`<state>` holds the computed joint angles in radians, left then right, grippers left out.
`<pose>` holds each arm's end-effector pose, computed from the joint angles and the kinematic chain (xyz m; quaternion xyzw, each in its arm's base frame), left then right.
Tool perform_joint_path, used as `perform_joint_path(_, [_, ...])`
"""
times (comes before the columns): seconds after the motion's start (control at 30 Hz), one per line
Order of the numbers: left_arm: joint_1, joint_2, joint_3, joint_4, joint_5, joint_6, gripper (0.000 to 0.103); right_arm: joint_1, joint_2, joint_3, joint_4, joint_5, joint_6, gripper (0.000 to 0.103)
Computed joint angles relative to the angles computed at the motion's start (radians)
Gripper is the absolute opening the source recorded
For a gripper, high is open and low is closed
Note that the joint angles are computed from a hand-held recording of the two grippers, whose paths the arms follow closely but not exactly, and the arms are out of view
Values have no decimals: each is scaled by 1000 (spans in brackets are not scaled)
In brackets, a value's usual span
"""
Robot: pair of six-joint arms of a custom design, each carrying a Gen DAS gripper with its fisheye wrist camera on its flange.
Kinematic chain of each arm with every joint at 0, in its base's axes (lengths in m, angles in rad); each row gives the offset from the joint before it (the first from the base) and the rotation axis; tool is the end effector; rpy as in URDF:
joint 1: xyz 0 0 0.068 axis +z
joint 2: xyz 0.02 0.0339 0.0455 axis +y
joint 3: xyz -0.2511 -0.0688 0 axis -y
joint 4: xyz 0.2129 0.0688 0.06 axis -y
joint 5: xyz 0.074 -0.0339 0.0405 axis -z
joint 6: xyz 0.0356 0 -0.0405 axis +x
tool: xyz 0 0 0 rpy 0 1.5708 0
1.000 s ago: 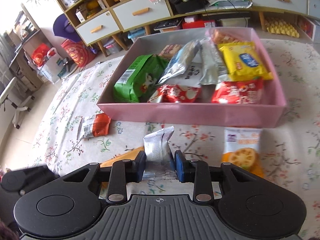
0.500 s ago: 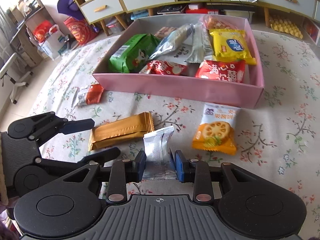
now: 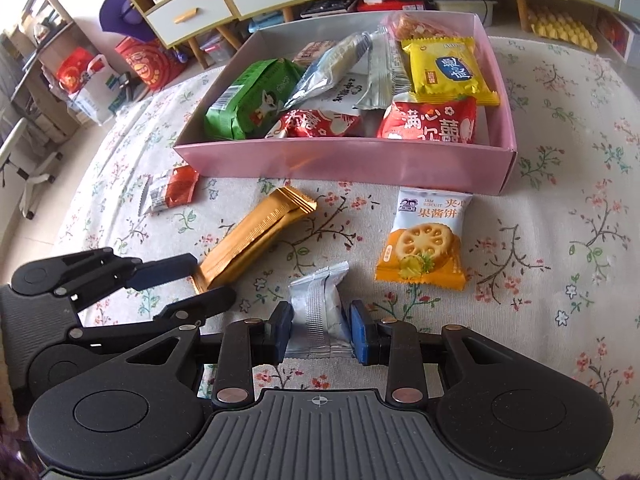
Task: Organize snacks
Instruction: 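Grasp the gold bar with the left tool while the right tool grasps the silver wrapped pack, then carry both packs over the pink box and open both tools to drop them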
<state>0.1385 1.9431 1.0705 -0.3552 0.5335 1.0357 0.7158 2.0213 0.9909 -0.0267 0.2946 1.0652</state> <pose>0.3287 0.0275 0.1243 0.4528 0.8369 -0.1250 0.2809 0.2659 0.2176 0.0937 0.2030 0.9357 0.1061 0.2684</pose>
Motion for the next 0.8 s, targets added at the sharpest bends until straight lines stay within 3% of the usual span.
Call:
perform_joint_path(0.2, [-22, -4, -34, 60, -4, -32, 48, -11, -20, -20, 4, -33, 45, 31])
perform_joint_path(0.37, [-61, -17, -73, 136, -21, -117, 48, -22, -40, -49, 11, -63, 82, 31])
perform_joint_path(0.53, [-92, -38, -105, 190, -58, -182, 27, -25, -67, -85, 30, -77, 108, 31])
perform_joint_path(0.8, [-53, -38, -43, 73, -29, -203, 26, -27, -143, -159, 75, -67, 137, 31])
